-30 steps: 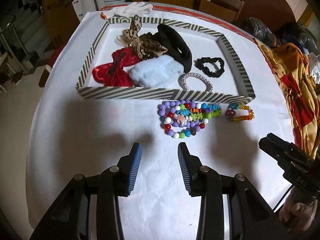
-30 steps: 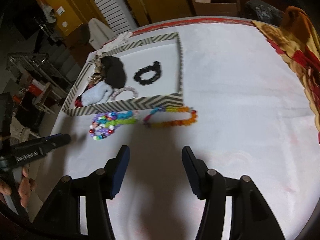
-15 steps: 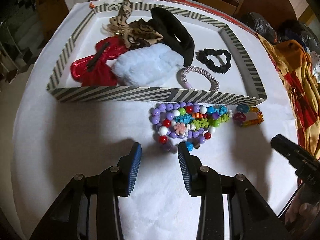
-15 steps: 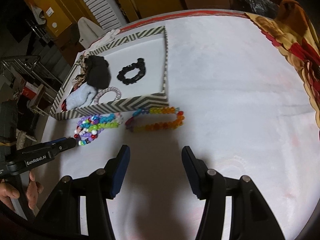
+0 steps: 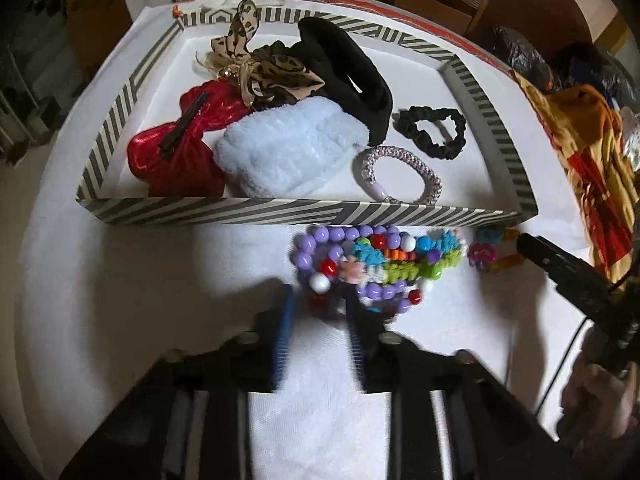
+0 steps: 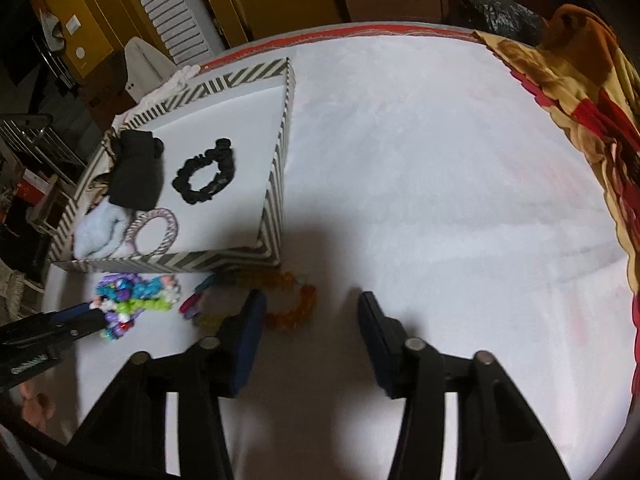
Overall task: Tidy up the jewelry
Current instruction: 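Grasp the multicolour bead bracelet with the left gripper while the right gripper grasps the orange bead bracelet, then carry both bead bracelets over the striped tray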
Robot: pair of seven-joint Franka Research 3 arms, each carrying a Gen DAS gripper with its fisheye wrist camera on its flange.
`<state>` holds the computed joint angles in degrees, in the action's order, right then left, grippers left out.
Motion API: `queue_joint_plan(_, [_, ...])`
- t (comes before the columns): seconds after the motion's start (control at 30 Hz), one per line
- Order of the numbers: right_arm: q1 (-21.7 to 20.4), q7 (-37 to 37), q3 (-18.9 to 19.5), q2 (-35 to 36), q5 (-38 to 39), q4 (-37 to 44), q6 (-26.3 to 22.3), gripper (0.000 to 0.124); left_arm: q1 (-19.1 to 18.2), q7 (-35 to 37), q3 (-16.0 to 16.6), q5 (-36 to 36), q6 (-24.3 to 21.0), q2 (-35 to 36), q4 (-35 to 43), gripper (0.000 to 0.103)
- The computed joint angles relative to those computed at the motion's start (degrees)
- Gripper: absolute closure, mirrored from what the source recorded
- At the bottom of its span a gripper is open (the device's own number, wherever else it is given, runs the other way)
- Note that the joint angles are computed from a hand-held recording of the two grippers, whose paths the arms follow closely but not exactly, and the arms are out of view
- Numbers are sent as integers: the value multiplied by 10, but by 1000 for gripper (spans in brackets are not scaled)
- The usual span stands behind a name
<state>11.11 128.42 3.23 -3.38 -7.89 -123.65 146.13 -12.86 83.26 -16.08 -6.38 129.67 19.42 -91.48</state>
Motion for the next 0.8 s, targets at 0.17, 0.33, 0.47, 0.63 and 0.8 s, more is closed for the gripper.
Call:
queue_joint_plan(0.17, [7,10,5,18,-78,22,-20,113,6,7,-3,-11,-9,-11,-9,97])
queue_joint_plan(0.33, [11,-10,2,-14,-33,-11,-1,115,16,34,-6,-45,-11,-43,-34,97])
queue_joint_plan(0.47, [4,-13,6,-68,4,-54,33,115,17,51,0,-60,-16,-79,-54,97])
queue_joint_plan(0.63, [-6,-35,15,-109,50,-75,48,115,14,60,8,-72,-21,-107,-65,97])
queue_joint_plan(0.8, [-17,-51,31,-141,57,-82,48,115,9,68,13,-79,-19,-133,-73,97])
